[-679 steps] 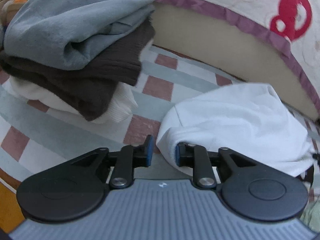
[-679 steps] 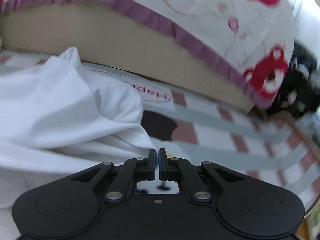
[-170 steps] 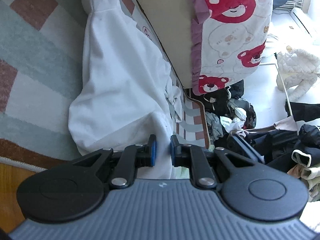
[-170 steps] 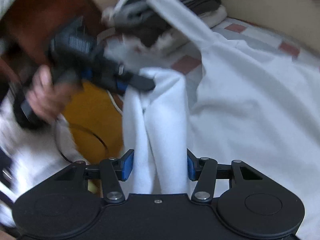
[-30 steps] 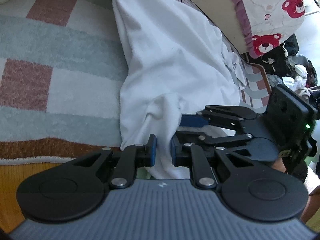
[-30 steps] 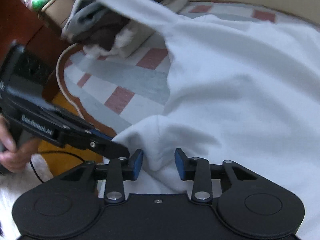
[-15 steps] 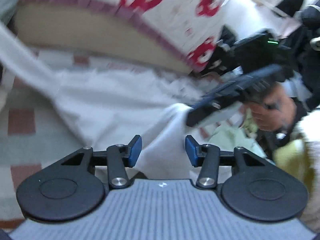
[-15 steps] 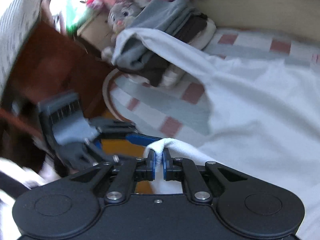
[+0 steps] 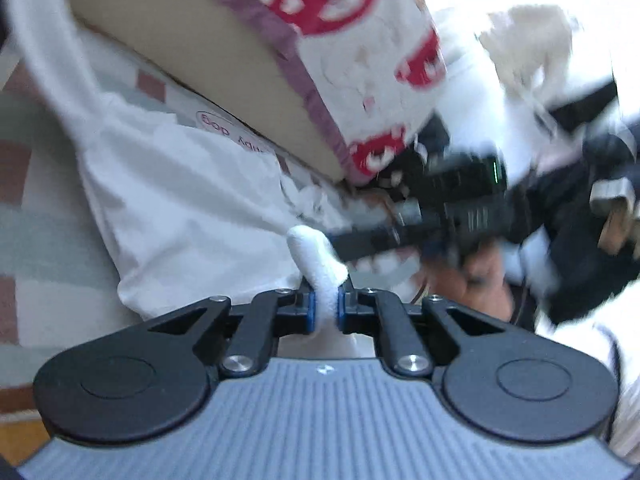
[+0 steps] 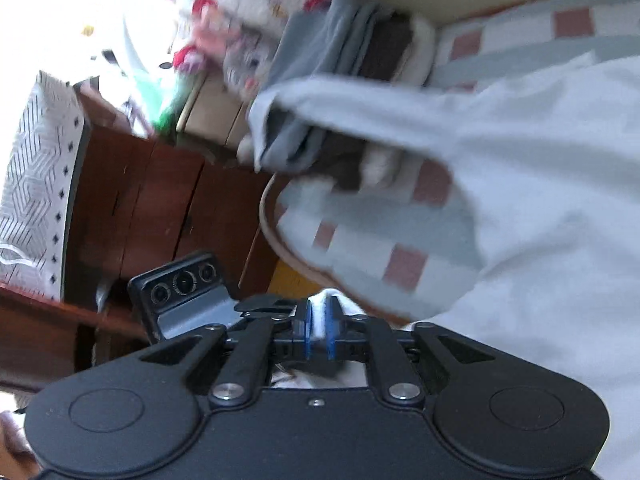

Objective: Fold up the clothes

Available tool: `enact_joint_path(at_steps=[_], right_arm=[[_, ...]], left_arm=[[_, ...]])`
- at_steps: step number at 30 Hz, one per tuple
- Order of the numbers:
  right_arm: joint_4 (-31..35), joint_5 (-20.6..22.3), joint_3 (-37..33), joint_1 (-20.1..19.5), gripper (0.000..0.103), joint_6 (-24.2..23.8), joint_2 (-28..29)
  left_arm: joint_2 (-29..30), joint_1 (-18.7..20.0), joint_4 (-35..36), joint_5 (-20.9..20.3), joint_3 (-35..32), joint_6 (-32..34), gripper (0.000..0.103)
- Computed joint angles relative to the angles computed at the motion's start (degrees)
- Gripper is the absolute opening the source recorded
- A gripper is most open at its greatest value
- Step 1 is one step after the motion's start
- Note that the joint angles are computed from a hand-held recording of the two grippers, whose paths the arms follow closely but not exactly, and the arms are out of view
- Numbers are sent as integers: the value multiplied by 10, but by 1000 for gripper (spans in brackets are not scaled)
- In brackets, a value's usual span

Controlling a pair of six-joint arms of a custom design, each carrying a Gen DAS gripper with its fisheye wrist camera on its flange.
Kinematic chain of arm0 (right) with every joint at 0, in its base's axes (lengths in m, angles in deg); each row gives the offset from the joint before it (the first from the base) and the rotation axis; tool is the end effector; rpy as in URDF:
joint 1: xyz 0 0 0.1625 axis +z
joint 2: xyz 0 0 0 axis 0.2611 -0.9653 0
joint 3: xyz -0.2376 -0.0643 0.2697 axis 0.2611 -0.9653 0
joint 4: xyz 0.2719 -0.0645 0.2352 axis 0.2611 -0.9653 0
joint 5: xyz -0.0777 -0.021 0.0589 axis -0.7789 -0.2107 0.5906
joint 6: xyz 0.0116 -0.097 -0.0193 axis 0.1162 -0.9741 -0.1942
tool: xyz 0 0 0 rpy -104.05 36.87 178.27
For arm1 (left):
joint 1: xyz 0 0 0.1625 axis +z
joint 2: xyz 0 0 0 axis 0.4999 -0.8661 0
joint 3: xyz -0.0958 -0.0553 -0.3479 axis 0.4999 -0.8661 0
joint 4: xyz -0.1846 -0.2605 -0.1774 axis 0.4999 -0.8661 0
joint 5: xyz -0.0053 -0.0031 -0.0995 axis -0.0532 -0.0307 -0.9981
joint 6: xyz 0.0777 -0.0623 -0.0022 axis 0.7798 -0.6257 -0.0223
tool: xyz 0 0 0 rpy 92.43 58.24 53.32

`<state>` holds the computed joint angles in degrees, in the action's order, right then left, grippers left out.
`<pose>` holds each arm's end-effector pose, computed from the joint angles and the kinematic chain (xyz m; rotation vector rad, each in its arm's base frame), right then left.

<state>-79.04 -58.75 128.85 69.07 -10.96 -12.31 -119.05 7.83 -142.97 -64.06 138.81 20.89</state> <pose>0.1015 -0.6141 0.4958 -0.4996 2.7992 -0.0884 -0.3894 -0.4813 0.1431 -0.3841 -2.6416 0.7207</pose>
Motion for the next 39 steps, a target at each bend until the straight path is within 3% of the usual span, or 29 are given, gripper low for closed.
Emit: enact_joint_path(at_steps=[2, 5, 11, 14, 18, 23, 28, 32, 33, 34, 35, 37, 39], right_arm=[[-53, -68, 46, 5, 25, -22, -39], [-146, -194, 150, 8, 27, -52, -120], [-240, -308, 293, -43, 27, -43, -264], [-279, -377, 339, -52, 34, -97, -321], [-337, -405, 391, -76, 44, -168, -384], [-458, -364, 485, -147, 44, -257, -461], [-489, -299, 506, -218, 45, -268, -480], [-517, -218, 516, -258, 44, -254, -477], [-532, -212, 523, -261, 40, -253, -475], [-570, -207, 537, -260, 2, -264, -477], [-620, -178, 559, -272, 2, -284, -482], [-679, -66, 589, -302, 2, -276, -521], [-663, 28, 563, -318, 1, -231, -532]], left_arm=[[-1, 0, -7, 21, 3, -3, 9], [-4, -5, -8, 40, 10, -19, 9], [-28, -46, 29, 117, 49, -71, 9], [-45, -82, 126, 197, 52, -115, 9], [-43, -118, 300, 276, 11, -162, 11], [-39, -135, 392, 297, -15, -205, 11], [-41, -157, 351, 339, 5, -225, 11], [-31, -166, 391, 360, -19, -221, 12], [-28, -169, 413, 366, -28, -221, 12], [-25, -171, 432, 371, -35, -223, 12], [-23, -174, 457, 370, -43, -226, 12], [-22, -179, 520, 359, -62, -233, 9], [-24, -187, 553, 338, -62, -226, 9]])
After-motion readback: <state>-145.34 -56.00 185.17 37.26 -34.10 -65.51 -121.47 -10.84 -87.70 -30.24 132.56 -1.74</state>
